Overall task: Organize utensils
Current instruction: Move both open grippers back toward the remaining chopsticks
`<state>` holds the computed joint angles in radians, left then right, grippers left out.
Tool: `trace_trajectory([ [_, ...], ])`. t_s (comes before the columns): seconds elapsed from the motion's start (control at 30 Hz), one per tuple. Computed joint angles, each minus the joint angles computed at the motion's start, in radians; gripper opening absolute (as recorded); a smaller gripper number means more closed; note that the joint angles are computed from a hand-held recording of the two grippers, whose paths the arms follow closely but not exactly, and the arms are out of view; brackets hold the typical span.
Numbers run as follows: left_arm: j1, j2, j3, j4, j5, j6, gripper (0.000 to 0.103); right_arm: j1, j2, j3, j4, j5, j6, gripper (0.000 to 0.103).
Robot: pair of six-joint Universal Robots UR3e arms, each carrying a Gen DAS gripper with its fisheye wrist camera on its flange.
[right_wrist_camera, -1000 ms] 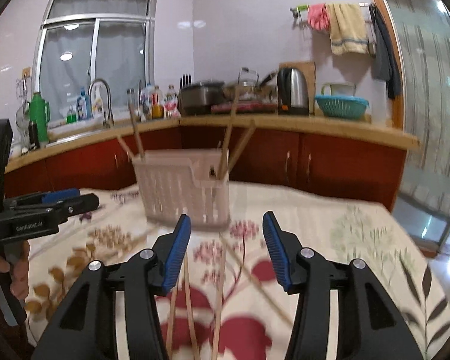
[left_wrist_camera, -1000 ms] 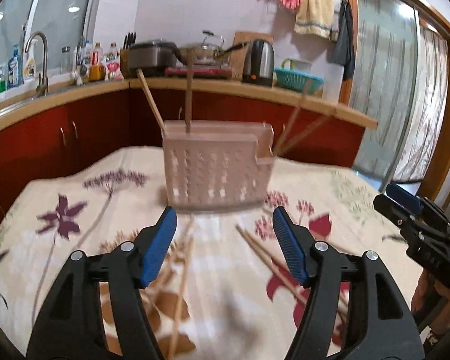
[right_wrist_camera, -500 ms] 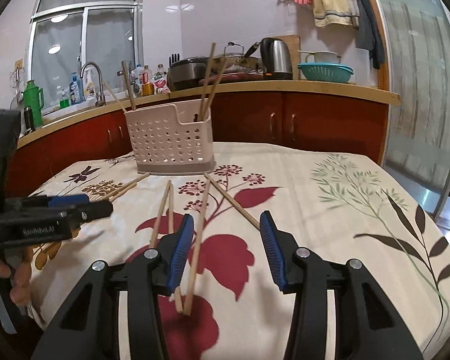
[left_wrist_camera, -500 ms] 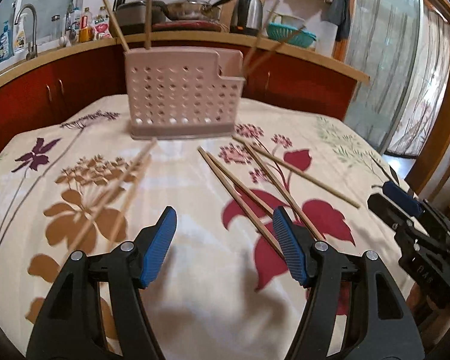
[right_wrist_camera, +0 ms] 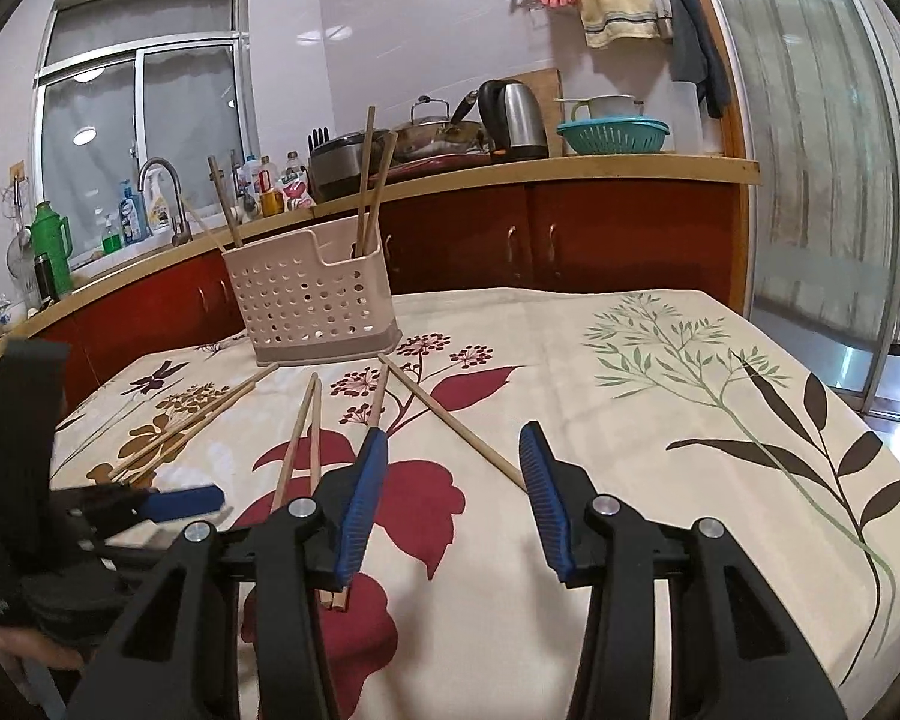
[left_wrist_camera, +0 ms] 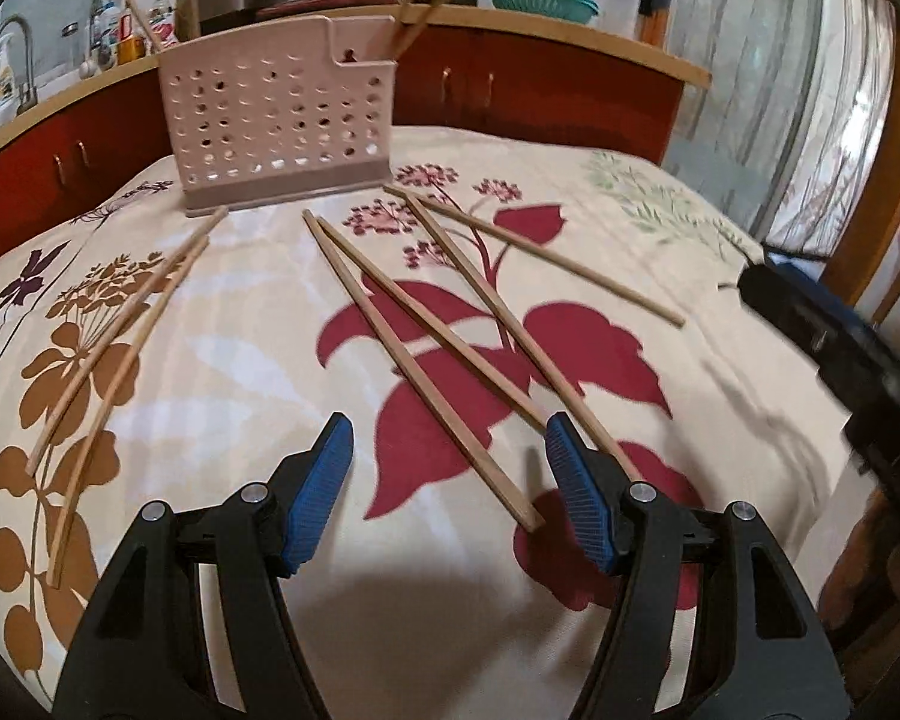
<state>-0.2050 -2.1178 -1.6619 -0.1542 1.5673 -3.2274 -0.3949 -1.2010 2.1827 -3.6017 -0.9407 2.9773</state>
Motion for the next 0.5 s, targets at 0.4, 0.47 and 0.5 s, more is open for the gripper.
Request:
trace_trajectory([
  [0.4,0.095,0.080,-0.159,0.067,0.001,0.069,0.051,0.034,-0.009,-0.004,0.038,0.003,-0.030,0.043],
  [0.47,0.125,0.098,-0.190,0.080,-0.007,0.076,0.049,0.049,-0.010,-0.006,0.057,0.007,-0.042,0.039],
  [0.5,0.140,0.107,-0.205,0.085,-0.011,0.082,0.043,0.059,-0.007,-0.011,0.078,0.019,-0.054,0.035],
])
